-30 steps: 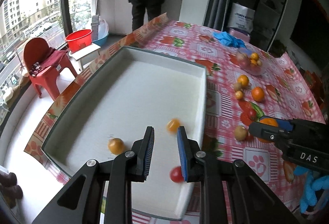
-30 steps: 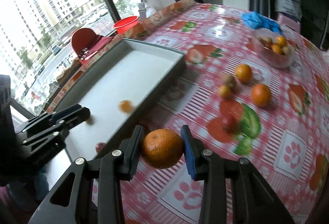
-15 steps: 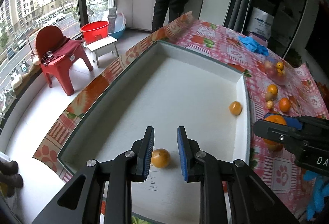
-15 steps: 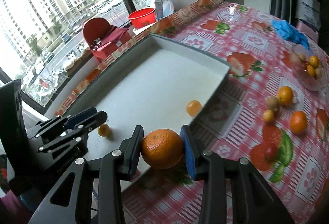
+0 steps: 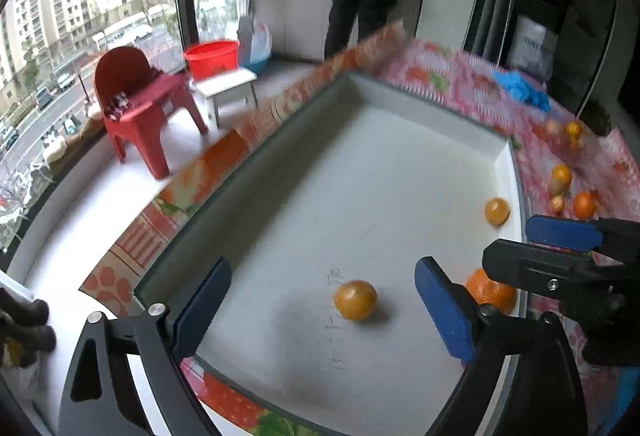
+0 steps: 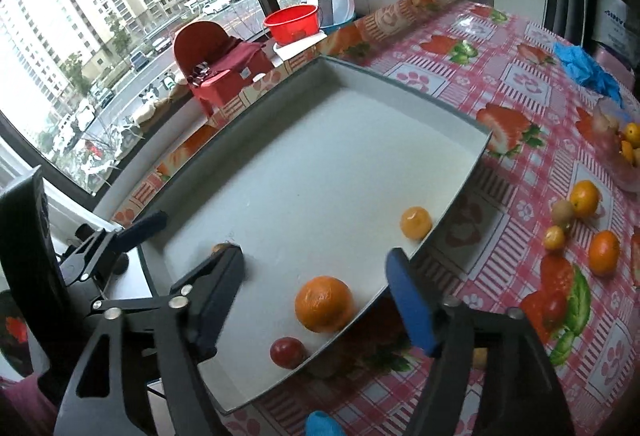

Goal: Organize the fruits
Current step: 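Carry the tomato and mandarin over the white tray and open both tools, then move both open tools back toward the fruits on the tablecloth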

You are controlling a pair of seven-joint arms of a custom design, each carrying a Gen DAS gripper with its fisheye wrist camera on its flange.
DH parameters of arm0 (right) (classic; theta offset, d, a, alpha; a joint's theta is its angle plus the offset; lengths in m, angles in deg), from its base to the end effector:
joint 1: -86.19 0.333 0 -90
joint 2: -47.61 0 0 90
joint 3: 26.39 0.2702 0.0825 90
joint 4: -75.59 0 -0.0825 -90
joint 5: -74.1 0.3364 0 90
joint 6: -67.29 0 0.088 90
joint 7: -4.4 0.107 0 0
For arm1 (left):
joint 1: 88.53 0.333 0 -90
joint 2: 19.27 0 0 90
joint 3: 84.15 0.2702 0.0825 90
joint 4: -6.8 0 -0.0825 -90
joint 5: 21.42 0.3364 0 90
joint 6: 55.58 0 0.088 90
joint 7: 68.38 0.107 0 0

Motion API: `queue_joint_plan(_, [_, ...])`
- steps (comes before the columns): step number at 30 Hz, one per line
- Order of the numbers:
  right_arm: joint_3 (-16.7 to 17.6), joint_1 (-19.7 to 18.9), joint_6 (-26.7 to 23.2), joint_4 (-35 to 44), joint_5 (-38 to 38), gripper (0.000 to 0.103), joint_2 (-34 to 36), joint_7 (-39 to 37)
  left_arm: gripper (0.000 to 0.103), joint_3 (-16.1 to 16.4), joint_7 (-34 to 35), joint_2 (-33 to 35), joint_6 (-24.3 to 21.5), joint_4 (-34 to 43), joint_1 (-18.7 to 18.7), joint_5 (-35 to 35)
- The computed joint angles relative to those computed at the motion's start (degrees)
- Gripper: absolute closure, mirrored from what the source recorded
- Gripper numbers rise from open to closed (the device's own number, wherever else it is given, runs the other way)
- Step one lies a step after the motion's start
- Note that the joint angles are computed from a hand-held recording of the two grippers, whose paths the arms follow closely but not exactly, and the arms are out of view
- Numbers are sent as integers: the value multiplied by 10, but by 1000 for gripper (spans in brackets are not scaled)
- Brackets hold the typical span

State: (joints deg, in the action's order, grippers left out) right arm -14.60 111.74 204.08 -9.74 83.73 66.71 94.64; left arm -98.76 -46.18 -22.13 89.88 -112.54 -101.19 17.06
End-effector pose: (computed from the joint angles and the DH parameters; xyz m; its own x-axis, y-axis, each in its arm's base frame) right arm 0.5221 0.3757 0.5181 0.5457 -0.8058 -0.2300 -0.7686 -0.3720 -0.5205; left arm 0.4712 -0.2530 0.4766 0.2081 -0.9749 0.0792 -0.7358 -0.2093 -0.6440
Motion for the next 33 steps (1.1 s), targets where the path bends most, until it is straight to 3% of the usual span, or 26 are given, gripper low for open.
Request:
queue_joint_plan(2, [-3,0,5,-8,-4,21,-8,7,9,5,30,-2,14,-5,1,-39])
queue_joint_plan(5, [-10,0,13,-22,-18,16,-20,21,9,1,24,1,0,2,1,-36])
queue_joint_plan(8, [-22,4,24,-41,-55,0,-36,46,9,0,24,5,0,8,-2,-39])
queue_joint_plan(25, [-58,-56,75,-267,-88,0,-176,102,9,2,48,55,-46,93,-52,-30])
queue_joint_plan(33, [-61,-61,77,-320,-126,0,-199,115,9,8,67,77,-65,127,-75,-35])
